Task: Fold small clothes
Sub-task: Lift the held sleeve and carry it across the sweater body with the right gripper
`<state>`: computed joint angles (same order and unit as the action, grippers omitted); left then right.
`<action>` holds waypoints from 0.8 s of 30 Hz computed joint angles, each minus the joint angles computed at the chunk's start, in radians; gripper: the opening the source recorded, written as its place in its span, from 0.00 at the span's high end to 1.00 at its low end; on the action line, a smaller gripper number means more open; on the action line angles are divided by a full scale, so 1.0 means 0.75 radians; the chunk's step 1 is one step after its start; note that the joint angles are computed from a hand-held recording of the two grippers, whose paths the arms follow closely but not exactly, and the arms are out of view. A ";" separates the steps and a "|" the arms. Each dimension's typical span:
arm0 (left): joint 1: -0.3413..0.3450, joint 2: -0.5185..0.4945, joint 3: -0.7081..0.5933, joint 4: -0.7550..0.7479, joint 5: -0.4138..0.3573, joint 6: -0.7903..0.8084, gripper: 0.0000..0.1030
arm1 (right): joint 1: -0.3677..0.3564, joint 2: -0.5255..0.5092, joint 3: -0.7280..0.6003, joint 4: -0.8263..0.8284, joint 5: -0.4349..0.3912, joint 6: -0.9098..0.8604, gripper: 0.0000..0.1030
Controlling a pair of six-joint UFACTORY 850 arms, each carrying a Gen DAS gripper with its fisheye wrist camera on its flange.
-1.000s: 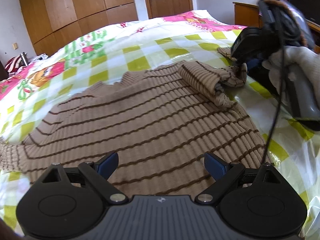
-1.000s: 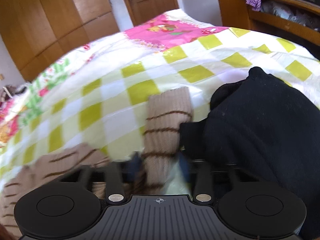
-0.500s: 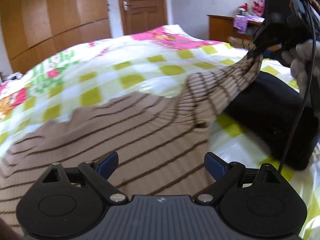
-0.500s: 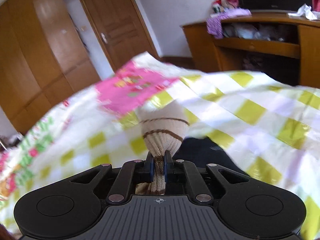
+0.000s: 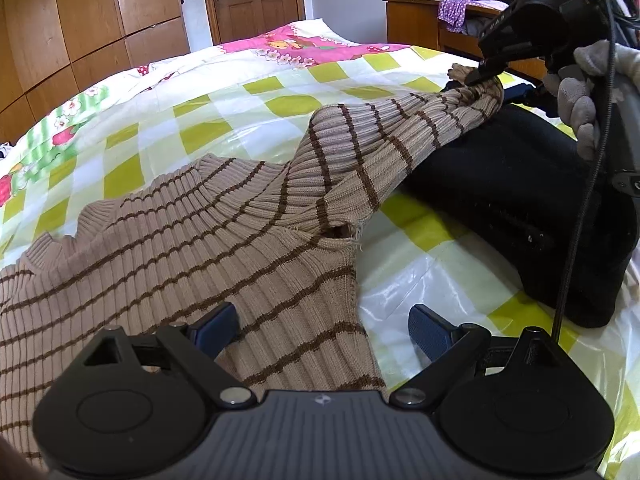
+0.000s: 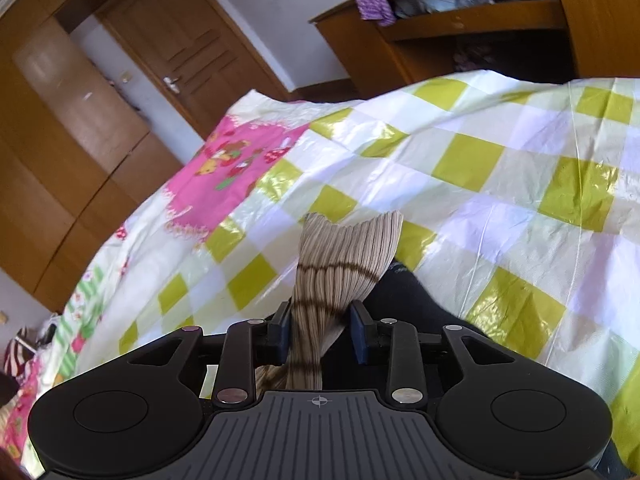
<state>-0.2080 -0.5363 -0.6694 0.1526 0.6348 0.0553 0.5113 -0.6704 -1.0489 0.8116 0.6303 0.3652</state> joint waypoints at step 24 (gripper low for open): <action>-0.066 0.027 0.009 -0.052 0.043 0.099 0.00 | -0.038 0.070 0.133 -0.210 0.096 0.301 0.57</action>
<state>-0.2578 -0.5158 -0.6626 0.1138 0.6668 0.1293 0.4826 -0.6179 -0.9491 0.6542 0.7025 0.5908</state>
